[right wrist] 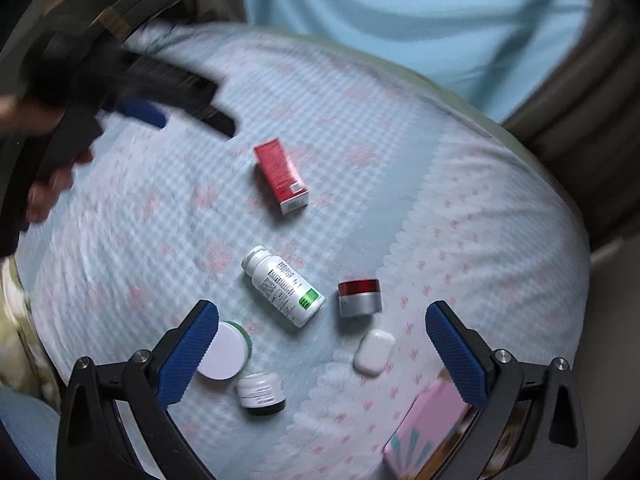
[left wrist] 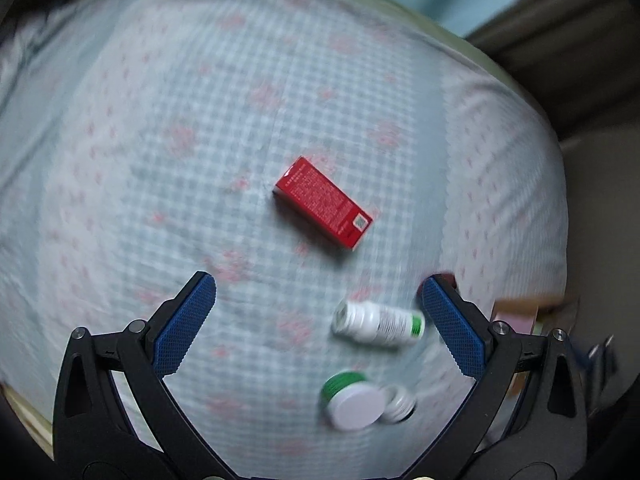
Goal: Organize rigid objects
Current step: 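Grasp the red box with the left tool while the right tool grasps the white pill bottle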
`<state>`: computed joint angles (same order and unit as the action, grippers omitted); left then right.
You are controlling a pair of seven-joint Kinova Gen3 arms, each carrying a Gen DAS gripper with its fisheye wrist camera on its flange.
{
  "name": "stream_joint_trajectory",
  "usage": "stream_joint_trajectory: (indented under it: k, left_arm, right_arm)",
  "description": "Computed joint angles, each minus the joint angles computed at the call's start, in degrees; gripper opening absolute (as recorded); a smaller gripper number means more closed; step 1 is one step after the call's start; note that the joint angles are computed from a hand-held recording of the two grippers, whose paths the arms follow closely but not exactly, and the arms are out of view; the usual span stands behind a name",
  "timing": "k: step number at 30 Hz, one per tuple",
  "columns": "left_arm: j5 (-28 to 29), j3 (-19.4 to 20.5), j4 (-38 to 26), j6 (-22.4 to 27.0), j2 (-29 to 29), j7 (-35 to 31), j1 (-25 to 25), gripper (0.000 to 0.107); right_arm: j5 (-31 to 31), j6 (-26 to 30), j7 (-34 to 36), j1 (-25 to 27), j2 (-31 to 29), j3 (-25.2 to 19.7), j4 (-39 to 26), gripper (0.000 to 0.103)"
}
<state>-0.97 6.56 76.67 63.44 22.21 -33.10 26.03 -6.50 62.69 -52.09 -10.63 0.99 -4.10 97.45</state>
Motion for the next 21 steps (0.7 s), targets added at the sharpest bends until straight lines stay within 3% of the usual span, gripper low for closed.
stream_joint_trajectory:
  k: [5,10,18,21]
  left_arm:
    - [5.12,-0.64,0.08,-4.78,5.15,3.39,-2.91,0.103]
    - [10.22,-0.44,-0.30,-9.04,11.16,5.44,-5.54,0.101]
    - [12.31,-0.03,-4.26,-7.78,18.72,5.70,-6.56,0.084]
    - [12.44,-0.27,-4.41,-7.92,19.57,5.75,-6.38,0.082]
  right_arm:
    - [1.63,-5.28,8.51,-1.40,4.27,-1.59,3.16,0.102]
    - [3.03,-10.78,16.16,-2.30,9.12,-2.86,6.54,0.091]
    - [1.81,-14.57,22.58,-2.04,14.03,-4.09,9.15,0.083]
    - [1.66,-14.60,23.54,-2.03,15.58,-4.17,9.25,0.072]
